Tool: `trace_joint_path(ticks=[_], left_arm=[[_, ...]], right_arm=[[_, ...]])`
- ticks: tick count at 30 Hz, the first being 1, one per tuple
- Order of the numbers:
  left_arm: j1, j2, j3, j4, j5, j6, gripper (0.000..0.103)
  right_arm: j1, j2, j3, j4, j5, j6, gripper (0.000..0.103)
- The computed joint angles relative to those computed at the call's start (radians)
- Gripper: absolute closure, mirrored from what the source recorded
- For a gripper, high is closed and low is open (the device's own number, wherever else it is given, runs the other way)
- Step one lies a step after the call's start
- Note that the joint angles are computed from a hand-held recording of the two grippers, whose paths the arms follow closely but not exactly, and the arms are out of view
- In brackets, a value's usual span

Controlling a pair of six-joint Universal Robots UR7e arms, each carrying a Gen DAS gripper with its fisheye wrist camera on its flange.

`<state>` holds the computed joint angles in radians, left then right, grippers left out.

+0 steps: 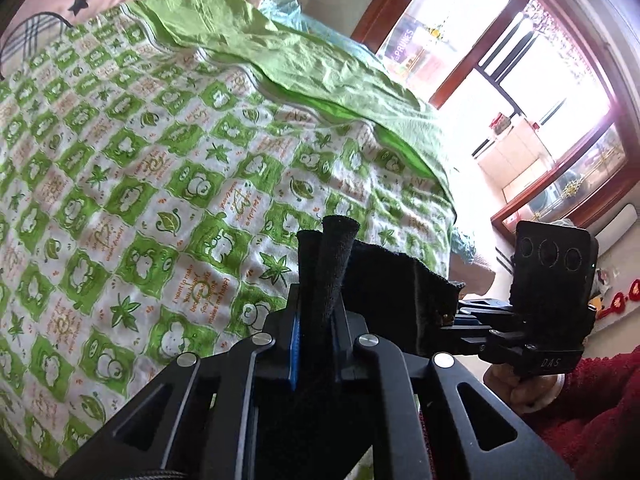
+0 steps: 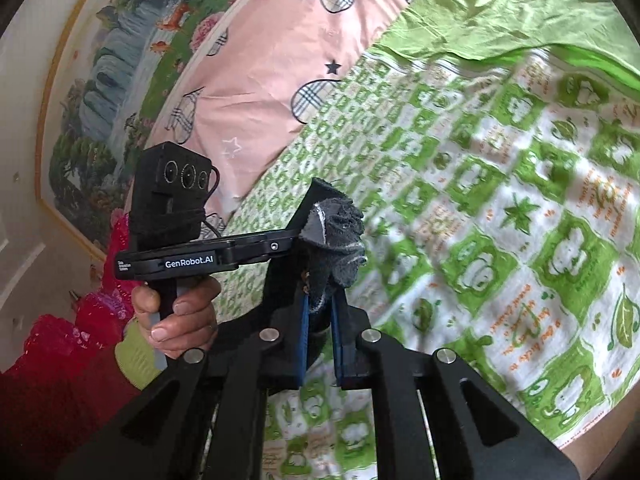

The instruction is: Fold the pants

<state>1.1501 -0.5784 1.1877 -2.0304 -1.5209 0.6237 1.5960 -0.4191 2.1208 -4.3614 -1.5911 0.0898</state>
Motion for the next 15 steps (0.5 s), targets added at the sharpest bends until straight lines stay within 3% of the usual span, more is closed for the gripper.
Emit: trace_joint_path(ticks=[6,15], left_arm=[[0.011,-0.153,0.128,-0.112,-0.041,0.018,0.093],[0.094,-0.304,0.251,-0.232,-0.057,-0.021,0.093]], right_arm=[[0.038,-0.015,-0.055,0.089,0.142,-0.043,0.092],[0.108,0.019,-0.230,0.376,0.196,-0.103,0.092]])
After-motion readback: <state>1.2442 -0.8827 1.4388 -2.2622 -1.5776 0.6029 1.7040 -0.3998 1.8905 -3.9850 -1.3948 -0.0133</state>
